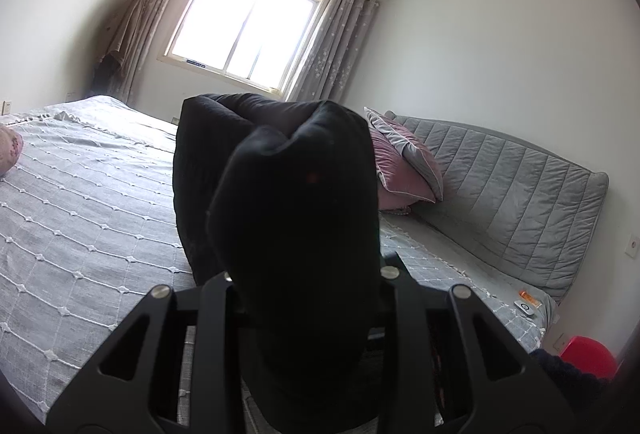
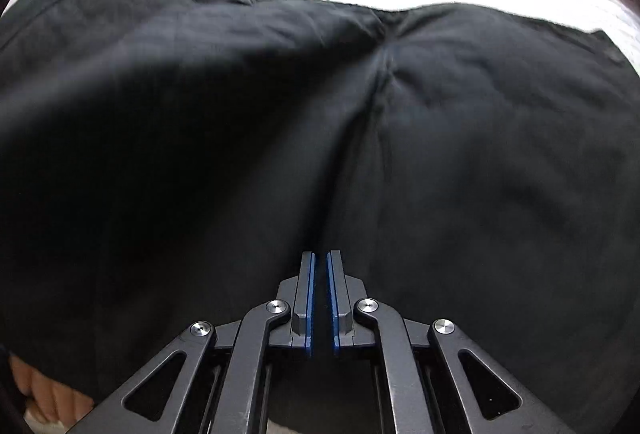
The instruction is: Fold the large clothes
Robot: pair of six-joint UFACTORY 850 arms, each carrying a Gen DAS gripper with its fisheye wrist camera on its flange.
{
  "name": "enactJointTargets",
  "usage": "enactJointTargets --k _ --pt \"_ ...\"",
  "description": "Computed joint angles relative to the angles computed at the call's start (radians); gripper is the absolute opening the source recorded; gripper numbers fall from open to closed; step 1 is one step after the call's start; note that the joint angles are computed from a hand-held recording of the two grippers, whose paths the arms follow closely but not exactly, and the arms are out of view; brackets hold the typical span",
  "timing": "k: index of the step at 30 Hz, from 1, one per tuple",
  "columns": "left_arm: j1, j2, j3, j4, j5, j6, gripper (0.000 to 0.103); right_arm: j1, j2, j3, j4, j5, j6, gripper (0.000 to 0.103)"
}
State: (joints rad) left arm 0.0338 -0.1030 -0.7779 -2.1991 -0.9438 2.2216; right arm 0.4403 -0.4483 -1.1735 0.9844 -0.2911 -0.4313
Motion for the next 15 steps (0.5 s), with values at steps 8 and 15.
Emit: enactJointTargets --k 8,15 --pt "-0.01 -0.003 -0.014 -0.012 0.024 -0.058 0.032 0.031 0.057 0.082 -0.153 0.058 0.124 0.004" --pt "-0.072 0.026 -0.006 -0.092 0.102 -0.02 0.031 0.008 0.023 0.055 -0.011 0.042 -0.026 0.003"
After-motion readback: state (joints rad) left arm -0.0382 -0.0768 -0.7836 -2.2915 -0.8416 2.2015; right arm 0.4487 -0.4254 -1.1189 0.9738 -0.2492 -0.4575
